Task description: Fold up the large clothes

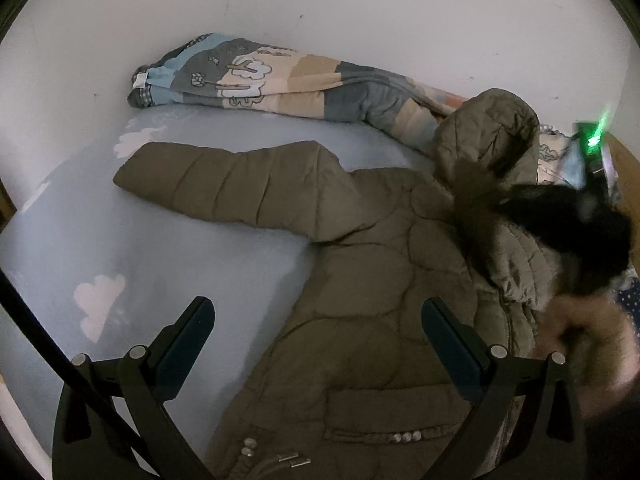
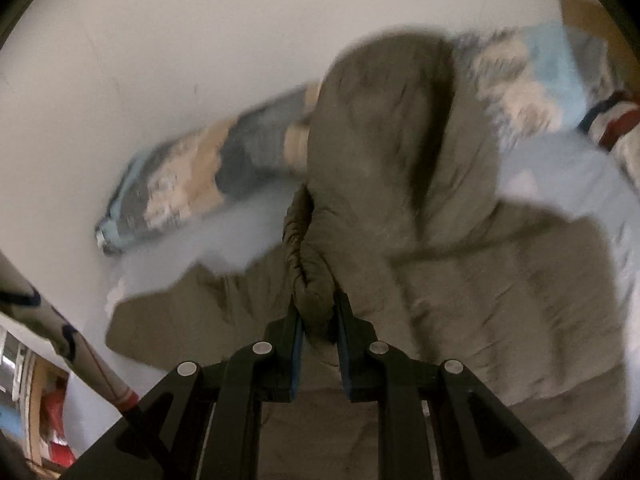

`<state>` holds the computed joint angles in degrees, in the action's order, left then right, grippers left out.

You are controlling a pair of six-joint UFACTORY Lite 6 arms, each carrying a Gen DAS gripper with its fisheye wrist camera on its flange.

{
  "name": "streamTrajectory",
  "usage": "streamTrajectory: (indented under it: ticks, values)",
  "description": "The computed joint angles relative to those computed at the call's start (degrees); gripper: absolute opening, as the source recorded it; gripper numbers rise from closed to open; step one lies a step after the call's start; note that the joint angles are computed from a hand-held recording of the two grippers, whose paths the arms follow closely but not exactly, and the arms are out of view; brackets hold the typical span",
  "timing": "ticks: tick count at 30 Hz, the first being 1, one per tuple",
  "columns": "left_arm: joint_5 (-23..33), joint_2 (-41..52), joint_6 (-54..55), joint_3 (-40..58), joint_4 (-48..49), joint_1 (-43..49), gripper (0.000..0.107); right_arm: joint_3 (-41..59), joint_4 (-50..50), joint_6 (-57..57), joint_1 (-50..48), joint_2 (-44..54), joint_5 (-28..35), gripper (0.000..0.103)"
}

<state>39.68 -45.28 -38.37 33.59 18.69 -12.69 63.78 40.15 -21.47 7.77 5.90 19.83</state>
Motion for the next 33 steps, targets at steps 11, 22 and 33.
streamTrajectory:
  ticks: [11,22,33]
  values:
    - [-2.3,3.0,2.9,0.2,-2.8,1.7,0.103,1.4,20.6,-19.1,6.8,15.9,-3.4,0.038]
    - [-7.1,13.0,-0.9,4.2,-1.0,-2.5,0.103,-4.5,22.9,-37.4,-20.7,1.7,11.9,0.062]
    - [-12.9,51.9,-16.5,31.2,15.3,-13.1,0.103,23.6,4.5,-26.5,-42.9,31.0,13.7,0.053]
